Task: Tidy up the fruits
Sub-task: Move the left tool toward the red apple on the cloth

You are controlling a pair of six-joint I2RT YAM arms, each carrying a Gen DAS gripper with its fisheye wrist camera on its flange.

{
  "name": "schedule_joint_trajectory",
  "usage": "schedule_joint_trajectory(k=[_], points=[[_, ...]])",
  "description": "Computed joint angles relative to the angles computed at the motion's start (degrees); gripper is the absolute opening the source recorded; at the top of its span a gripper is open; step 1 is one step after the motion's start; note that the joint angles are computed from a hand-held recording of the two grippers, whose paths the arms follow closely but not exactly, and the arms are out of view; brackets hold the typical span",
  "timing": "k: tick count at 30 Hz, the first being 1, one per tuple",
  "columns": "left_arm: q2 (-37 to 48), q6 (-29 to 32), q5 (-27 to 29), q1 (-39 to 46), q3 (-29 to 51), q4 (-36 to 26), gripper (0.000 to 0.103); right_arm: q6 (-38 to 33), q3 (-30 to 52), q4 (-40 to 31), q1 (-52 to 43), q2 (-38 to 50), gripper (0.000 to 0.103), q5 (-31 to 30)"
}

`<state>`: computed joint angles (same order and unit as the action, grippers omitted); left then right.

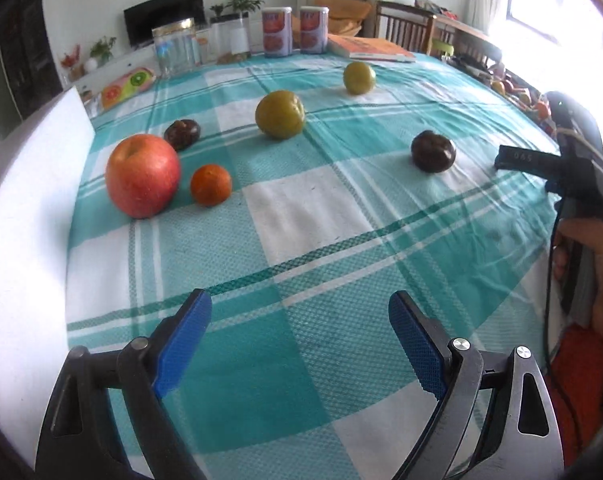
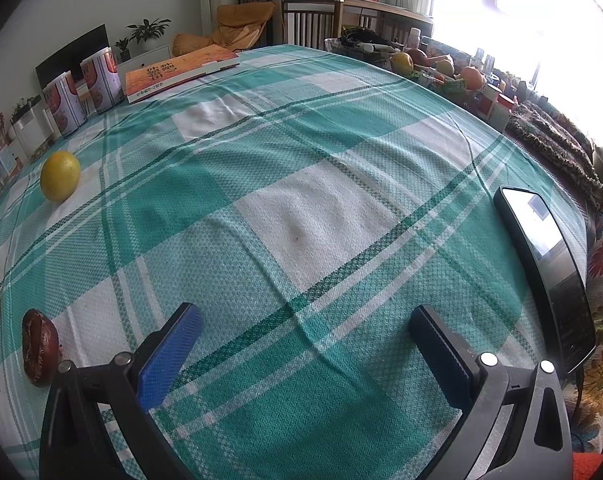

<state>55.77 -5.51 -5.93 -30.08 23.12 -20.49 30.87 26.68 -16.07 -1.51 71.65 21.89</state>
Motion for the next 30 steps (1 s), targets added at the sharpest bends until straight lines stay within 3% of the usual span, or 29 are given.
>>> schedule_joint_trajectory(k=[3, 7, 10, 30], points=[[2.9, 1.4, -1.3, 1.4, -1.1, 4.0, 0.092, 0.0, 0.0, 0.0, 0.0, 0.0, 0.103, 0.0], [4.1, 1.2, 4.1, 6.7, -2.1, 6.6, 0.092, -0.1, 0.0, 0.0, -0.1, 0.0, 0.103, -0.1], [3.8, 1.1, 2.4, 5.7, -3.8, 9.7, 0.094, -0.1, 0.0, 0.1, -0.1, 0.0, 0.103, -0.1], [5.0, 0.7, 1.9, 5.3, -3.6, 10.5, 0.096, -0.2, -0.1, 0.2, -0.2, -0.1, 0.103, -0.3]])
